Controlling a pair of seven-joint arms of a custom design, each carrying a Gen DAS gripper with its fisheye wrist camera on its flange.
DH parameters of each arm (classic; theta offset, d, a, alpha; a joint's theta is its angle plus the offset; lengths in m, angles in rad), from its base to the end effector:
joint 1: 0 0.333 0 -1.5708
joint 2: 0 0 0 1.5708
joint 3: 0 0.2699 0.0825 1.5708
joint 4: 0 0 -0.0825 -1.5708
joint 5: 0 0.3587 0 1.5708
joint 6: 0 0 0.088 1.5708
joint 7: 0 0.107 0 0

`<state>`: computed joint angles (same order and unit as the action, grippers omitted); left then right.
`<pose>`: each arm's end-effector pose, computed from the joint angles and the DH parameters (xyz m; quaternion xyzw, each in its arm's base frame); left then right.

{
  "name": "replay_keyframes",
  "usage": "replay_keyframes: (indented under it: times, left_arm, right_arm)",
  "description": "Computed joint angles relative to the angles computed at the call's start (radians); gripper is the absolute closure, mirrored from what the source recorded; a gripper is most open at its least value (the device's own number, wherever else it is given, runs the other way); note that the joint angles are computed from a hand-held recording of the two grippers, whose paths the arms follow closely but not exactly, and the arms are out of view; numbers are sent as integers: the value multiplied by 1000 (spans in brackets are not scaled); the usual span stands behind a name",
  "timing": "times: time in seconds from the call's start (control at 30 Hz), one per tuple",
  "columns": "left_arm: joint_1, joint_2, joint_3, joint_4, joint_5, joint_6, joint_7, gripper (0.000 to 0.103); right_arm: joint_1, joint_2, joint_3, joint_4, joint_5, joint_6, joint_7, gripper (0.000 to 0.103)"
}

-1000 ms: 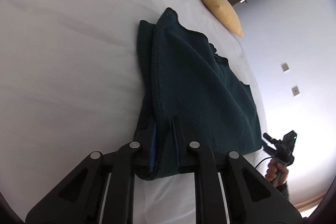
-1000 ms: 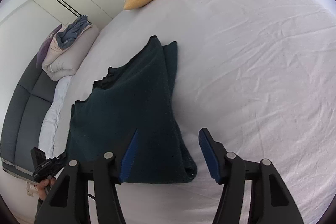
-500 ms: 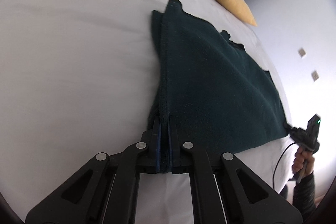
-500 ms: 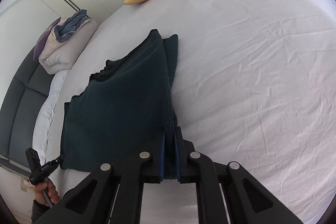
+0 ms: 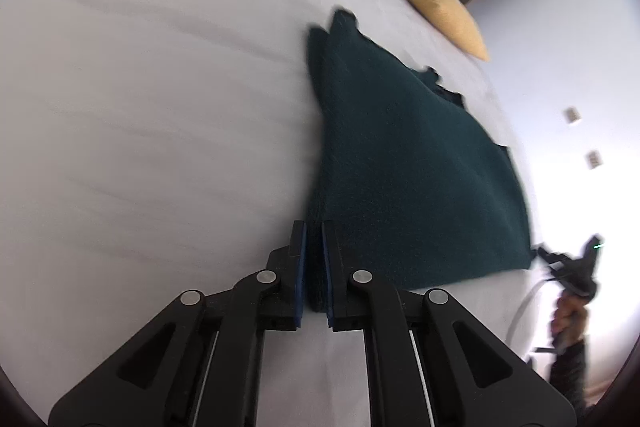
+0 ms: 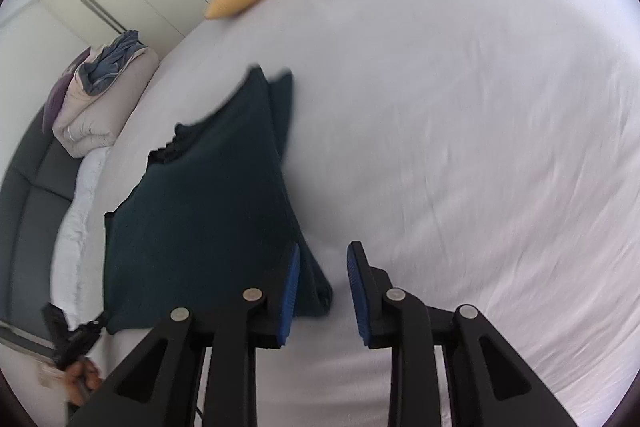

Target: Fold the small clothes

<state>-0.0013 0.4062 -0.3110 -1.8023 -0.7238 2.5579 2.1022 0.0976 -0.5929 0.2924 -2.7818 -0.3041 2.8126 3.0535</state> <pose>0.6135 -0.1714 0.3377 0.5774 -0.7430 0.3325 0.0635 0.3600 0.1579 0.4138 -0.3416 0.8808 -0.1281 0.3017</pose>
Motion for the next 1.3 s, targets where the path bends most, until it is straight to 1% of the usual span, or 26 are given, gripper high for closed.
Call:
replay_keyframes:
  times: [0.03, 0.07, 0.13, 0.17, 0.2, 0.23, 0.3, 0.33, 0.4, 0.43, 0.47, 0.5, 0.53, 0.57, 0.63, 0.73, 0.8, 1.0, 1.07, 1.1, 1.13, 1.17, 1.2, 1.23, 1.27, 1.3]
  left_arm:
    - [-26, -19, 22, -9, 45, 46, -42, 96]
    - [-28, -24, 20, -3, 49, 67, -47, 96]
    - [-13, -14, -13, 39, 7, 82, -9, 96]
    - [-17, -5, -20, 61, 5, 83, -3, 96]
    - [-33, 20, -24, 107, 22, 79, -9, 96]
    - [-46, 45, -28, 147, 37, 74, -15, 96]
    - [-70, 122, -51, 251, 62, 62, -2, 96]
    - [-99, 177, -48, 321, 99, 59, -21, 96]
    - [-144, 270, -32, 439, 170, 33, -95, 96]
    - [-155, 311, -36, 489, 191, 19, -119, 96]
    - [-175, 365, -32, 554, 224, -1, -146, 96]
    - [-194, 393, -22, 586, 257, -7, -178, 96]
    - [-208, 423, -16, 620, 287, -19, -206, 96]
    - [-219, 443, -14, 635, 310, -17, -223, 96]
    - [-206, 451, -36, 610, 322, 30, -217, 96]
    - [-153, 438, -82, 552, 293, 66, -196, 96]
    - [-144, 440, -88, 544, 296, 71, -187, 96]
    - [-92, 455, -135, 529, 254, 74, -125, 96]
    - [-88, 444, -131, 516, 247, 71, -124, 96]
    - [-88, 421, -121, 494, 250, 69, -131, 96]
    - [-110, 401, -91, 487, 272, 64, -169, 96]
    - [-126, 385, -72, 480, 291, 67, -194, 96]
    - [-133, 365, -69, 467, 300, 86, -198, 96]
    - [-128, 354, -82, 458, 296, 105, -185, 96]
    - [-127, 358, -98, 473, 291, 119, -168, 96]
    - [-134, 377, -104, 507, 294, 119, -163, 96]
  right_arm:
    - [-31, 6, 13, 35, -38, -6, -19, 75]
    - [-63, 29, 15, 71, -77, 22, -40, 71]
    - [-113, 110, 9, 152, -131, 81, -85, 65]
    - [-154, 164, 23, 206, -172, 99, -94, 65]
    - [-190, 232, 32, 273, -213, 97, -101, 65]
    - [-201, 308, 20, 339, -234, 89, -105, 65]
    - [-177, 428, -29, 431, -221, 104, -149, 65]
    - [-159, 482, -48, 482, -203, 69, -180, 65]
    - [-127, 579, -67, 586, -188, -79, -213, 65]
    - [-114, 600, -78, 603, -185, -110, -217, 65]
    - [-100, 605, -88, 605, -184, -126, -223, 68]
    - [-85, 605, -99, 600, -235, -133, -187, 74]
    - [-71, 597, -109, 588, -265, -137, -163, 87]
    - [-58, 587, -120, 574, -263, -135, -161, 95]
    - [-40, 555, -150, 523, -263, -82, -119, 97]
    - [-16, 503, -192, 441, -282, -6, -19, 97]
    - [-17, 468, -201, 383, -325, 47, 77, 98]
    - [-101, 450, -176, 306, -529, 189, 363, 100]
    - [-155, 452, -164, 306, -655, 252, 504, 98]
    - [-141, 441, -181, 304, -669, 240, 541, 94]
    - [-141, 407, -163, 292, -612, 173, 519, 80]
    - [-120, 376, -157, 290, -568, 86, 495, 79]
    - [-133, 348, -124, 298, -585, 27, 502, 79]
    - [-122, 341, -125, 312, -626, 23, 512, 79]
    - [-119, 351, -127, 330, -649, 64, 507, 79]
    - [-122, 389, -127, 368, -685, 143, 518, 79]
